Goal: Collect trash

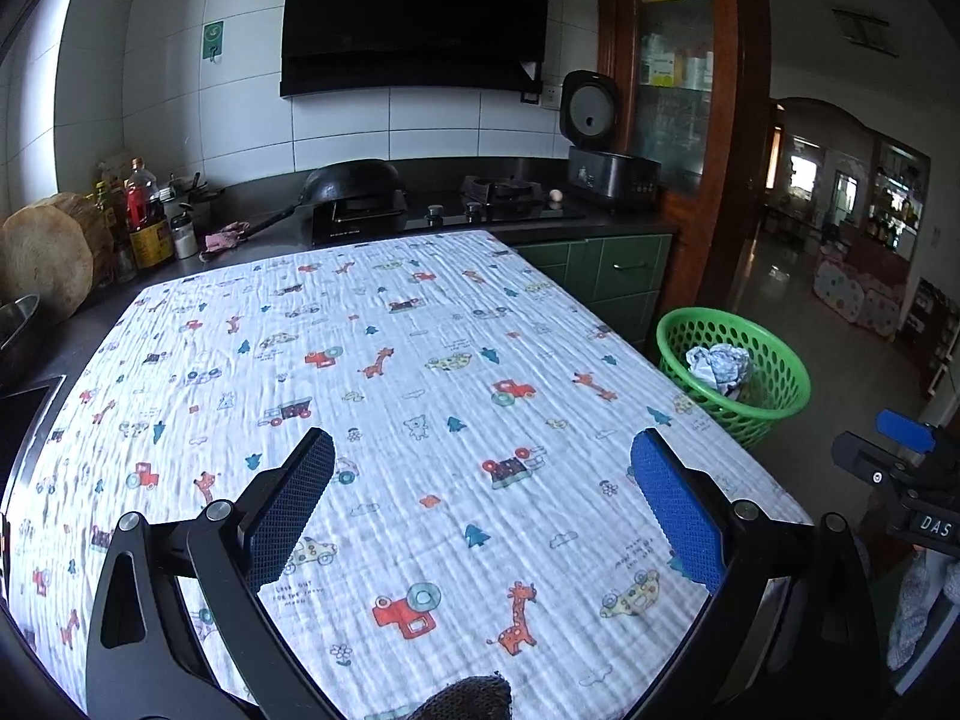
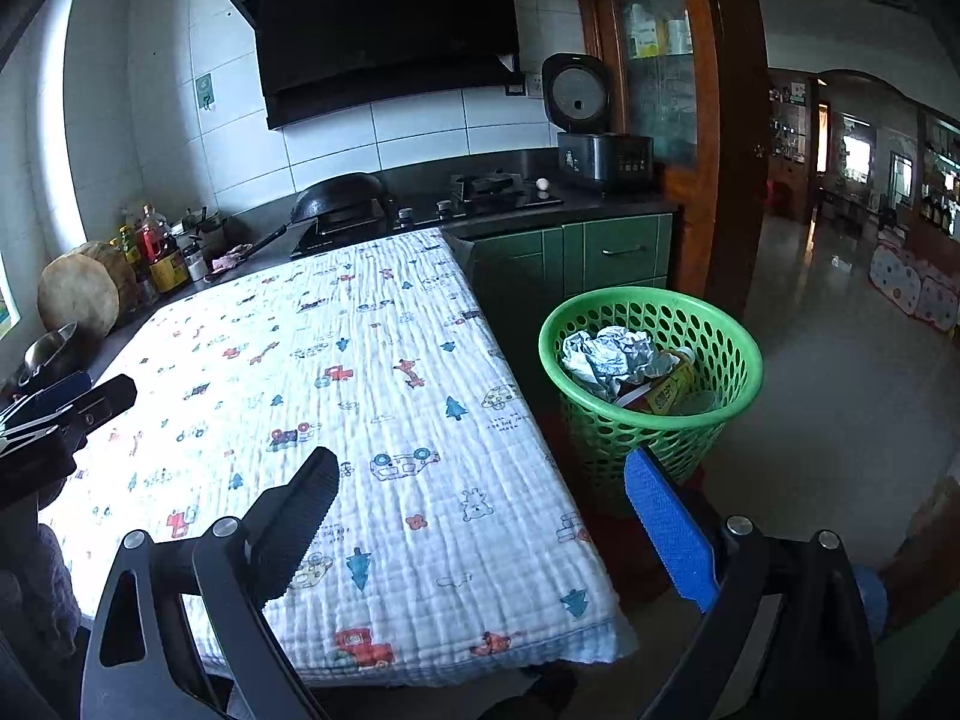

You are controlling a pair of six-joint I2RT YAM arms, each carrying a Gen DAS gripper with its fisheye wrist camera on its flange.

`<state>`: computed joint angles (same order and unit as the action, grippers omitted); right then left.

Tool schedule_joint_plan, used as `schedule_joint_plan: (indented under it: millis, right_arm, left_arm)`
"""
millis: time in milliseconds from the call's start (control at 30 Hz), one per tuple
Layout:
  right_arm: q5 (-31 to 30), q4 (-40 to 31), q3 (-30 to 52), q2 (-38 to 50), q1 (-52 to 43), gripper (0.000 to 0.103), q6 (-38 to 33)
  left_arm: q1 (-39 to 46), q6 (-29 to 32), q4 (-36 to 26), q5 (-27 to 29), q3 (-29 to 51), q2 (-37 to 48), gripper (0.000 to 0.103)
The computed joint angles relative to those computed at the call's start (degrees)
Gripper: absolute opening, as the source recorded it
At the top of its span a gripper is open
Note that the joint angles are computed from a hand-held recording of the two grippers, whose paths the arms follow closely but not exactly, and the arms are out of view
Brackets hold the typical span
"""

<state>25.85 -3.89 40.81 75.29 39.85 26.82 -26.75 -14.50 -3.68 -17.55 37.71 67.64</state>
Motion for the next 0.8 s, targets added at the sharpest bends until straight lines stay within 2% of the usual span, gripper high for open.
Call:
schedule_joint_plan:
  millis: [300,800]
  right_arm:
    - [0.3,0.2,-0.8,-0.8,0.4,0.093,0.7]
    - [-0.6,0.9,-1.8,-0.9,0.3,0.094,1.0]
  left_arm:
    - [-0.3,-0.4,-0.7,-0.5,-0.8,-1.2,0.098]
    - [-4.3,-0.1,-0.5,-5.8,-0.9,0.2,0.098]
